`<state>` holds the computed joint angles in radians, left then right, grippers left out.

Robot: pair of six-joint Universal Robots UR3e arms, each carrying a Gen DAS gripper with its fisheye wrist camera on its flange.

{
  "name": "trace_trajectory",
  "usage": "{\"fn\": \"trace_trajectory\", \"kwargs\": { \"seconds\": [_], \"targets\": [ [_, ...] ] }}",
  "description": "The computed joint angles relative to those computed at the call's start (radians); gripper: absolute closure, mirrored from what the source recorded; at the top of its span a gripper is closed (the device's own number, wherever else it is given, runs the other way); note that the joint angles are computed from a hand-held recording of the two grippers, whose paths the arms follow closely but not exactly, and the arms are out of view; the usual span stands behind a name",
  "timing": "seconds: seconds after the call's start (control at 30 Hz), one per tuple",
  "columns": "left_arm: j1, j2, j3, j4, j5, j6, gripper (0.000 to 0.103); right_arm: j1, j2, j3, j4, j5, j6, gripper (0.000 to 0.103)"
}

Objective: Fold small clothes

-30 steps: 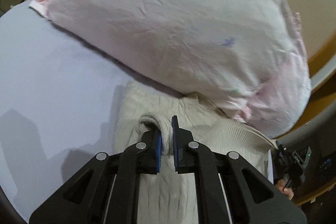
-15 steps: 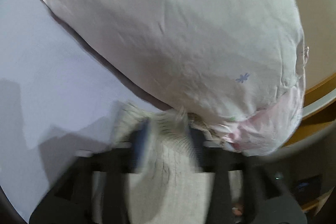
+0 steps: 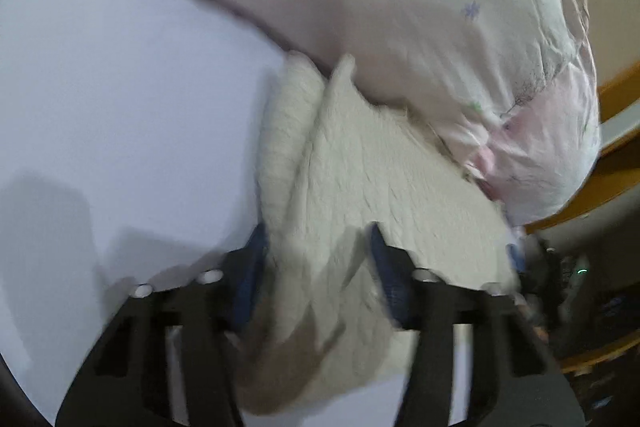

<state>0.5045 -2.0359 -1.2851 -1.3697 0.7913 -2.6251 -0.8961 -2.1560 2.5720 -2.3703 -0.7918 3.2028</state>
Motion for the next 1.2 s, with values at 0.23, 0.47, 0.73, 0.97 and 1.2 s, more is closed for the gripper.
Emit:
{"fn": "trace_trajectory", "kwargs": {
  "seconds": [0.23, 0.47, 0.73, 0.97, 1.2],
  "targets": [
    [0.026, 0.029, -0.057, -0.052, -0.147, -0.085, 0.086, -0.117, -0.128, -0.024, 0.27, 0.108, -0.127, 0.016],
    [-0.222, 0.167, 0.009, -0.059, -0.33, -0.111, 0.088, -0.326, -0.319, -0.107, 0.656, 0.195, -0.32, 0.016],
    [-0.791, -0.346, 0.572, 0.071, -0.176, -0.427, 0.088, -0.572, -0.425, -0.213, 0.96, 0.148, -0.59, 0.016],
    [-0.664, -0.286, 0.423, 0.06, -0.488, -0.345, 0.041, -0.529, -0.18, -0.282, 1.026, 0.135, -0.68, 0.005],
    [-0.559, -0.08, 0.12, 0.366, 0.022, -0.447, 0.026, -0.237, 0.211, -0.341, 0.799, 0.019, -0.494, 0.004]
  ]
}}
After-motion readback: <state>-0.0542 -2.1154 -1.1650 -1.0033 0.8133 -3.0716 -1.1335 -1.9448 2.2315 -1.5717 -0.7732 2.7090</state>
